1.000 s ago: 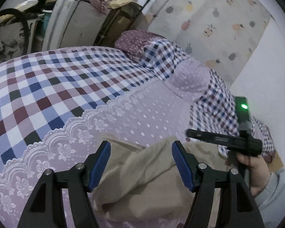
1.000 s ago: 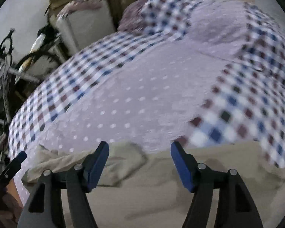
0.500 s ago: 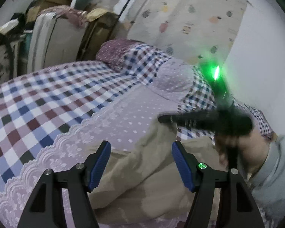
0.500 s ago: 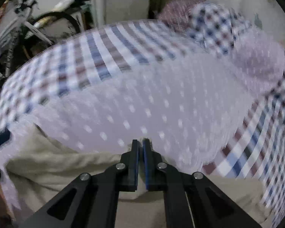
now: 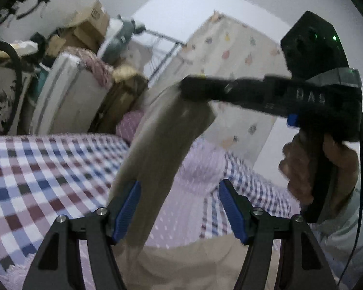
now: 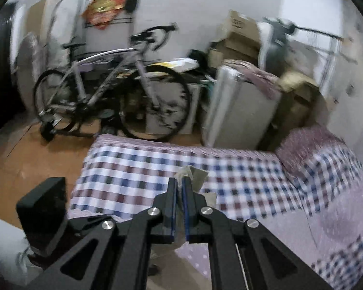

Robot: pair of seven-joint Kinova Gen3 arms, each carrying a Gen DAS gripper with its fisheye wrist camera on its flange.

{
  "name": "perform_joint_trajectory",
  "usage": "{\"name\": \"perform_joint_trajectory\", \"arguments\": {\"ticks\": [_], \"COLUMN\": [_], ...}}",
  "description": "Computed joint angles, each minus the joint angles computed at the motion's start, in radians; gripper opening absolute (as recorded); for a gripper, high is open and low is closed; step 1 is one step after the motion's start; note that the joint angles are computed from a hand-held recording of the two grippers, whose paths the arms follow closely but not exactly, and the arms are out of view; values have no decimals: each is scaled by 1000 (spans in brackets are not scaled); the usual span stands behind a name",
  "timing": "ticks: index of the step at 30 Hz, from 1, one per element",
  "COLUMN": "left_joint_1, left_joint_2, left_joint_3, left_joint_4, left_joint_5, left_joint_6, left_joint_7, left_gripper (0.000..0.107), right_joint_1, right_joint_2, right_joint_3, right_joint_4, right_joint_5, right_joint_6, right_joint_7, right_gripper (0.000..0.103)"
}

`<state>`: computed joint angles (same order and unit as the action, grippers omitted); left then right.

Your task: Fold clothes

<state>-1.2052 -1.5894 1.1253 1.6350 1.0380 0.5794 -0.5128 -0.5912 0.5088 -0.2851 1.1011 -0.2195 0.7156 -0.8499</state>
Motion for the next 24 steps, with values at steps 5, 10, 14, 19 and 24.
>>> {"name": "perform_joint_trajectory", "arguments": {"ticks": [5, 10, 14, 19, 24], "left_joint_1": [24, 35, 53, 71, 77], "left_joint_2": [-62, -92, -80, -66, -74], "left_joint_3": [-94, -133, -114, -93, -73], "left_joint_4": [17, 104, 192, 272, 334], "left_joint_5": [-178, -107, -54, 14, 106], "left_joint_6": [203, 314, 355, 396, 412], "left_joint_7": [203, 242, 284, 313, 333], "left_gripper": [64, 31, 18, 18, 46], "right_joint_1": [-129, -181, -202, -215, -310], "right_joint_2": [27, 93, 89, -32, -131], "right_joint_3": [19, -7, -16, 70, 301], "right_joint_4": [-64, -136, -105, 100, 330], "right_joint_5": [92, 81, 87, 140, 277], "right_joint_6": [61, 63, -28, -196, -207], "right_joint_7": [-12, 20, -2, -160, -363], "right_gripper": [5, 7, 62, 73, 74]}}
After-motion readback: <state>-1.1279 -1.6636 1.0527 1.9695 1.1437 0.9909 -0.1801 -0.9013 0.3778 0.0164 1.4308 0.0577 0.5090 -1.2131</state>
